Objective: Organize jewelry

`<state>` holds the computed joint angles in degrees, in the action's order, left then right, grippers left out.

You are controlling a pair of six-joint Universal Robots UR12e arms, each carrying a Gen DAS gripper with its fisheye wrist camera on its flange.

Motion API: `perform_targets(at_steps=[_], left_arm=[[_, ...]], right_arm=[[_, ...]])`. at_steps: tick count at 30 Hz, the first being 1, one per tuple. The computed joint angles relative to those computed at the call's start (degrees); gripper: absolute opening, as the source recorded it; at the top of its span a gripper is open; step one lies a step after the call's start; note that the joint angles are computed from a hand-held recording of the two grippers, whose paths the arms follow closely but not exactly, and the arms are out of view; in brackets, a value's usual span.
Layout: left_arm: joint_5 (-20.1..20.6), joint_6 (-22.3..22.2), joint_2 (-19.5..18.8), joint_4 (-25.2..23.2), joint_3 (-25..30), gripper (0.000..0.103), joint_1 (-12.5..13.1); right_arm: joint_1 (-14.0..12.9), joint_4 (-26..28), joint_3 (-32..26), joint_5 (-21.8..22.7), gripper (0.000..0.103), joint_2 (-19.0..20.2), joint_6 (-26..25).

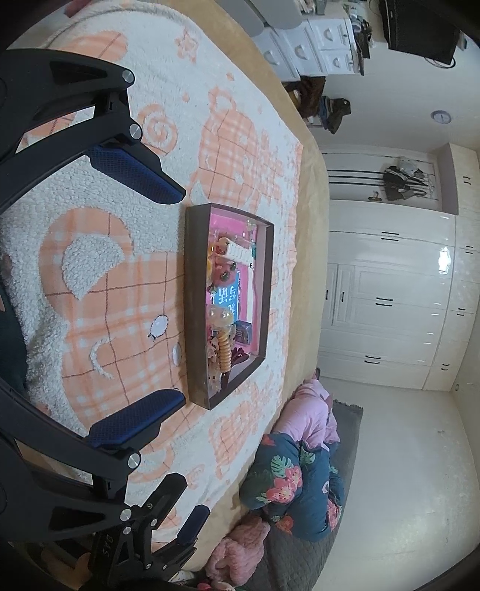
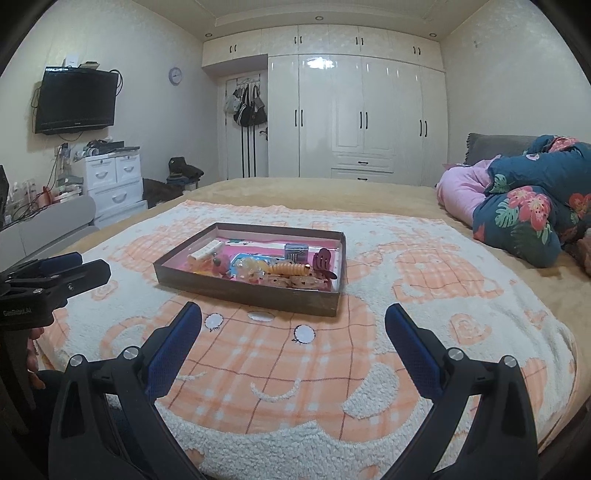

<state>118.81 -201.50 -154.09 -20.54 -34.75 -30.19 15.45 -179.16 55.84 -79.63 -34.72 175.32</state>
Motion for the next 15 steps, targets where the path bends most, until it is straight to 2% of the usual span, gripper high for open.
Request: perform_targets(at_steps=[3,9,15], left_arm=[[1.83,0.68,-0.45,0.91,0.26,0.092,-0.40],[3.34,2.66,-0.93,6.06,-0.46,0.092,-0.78],[4.58,2.30,-1.03,7.51,-0.69,0.092,-0.81]], right_arm=[[0.00,-2.73,1.27,-0.41,0.097,-0.19,-0.11],[0.16,-6.40,2.97,-1.51,0.097,-0.40,0.59],[0.22,-8.37,2.93,-3.37,0.097,-0.08,2.36]])
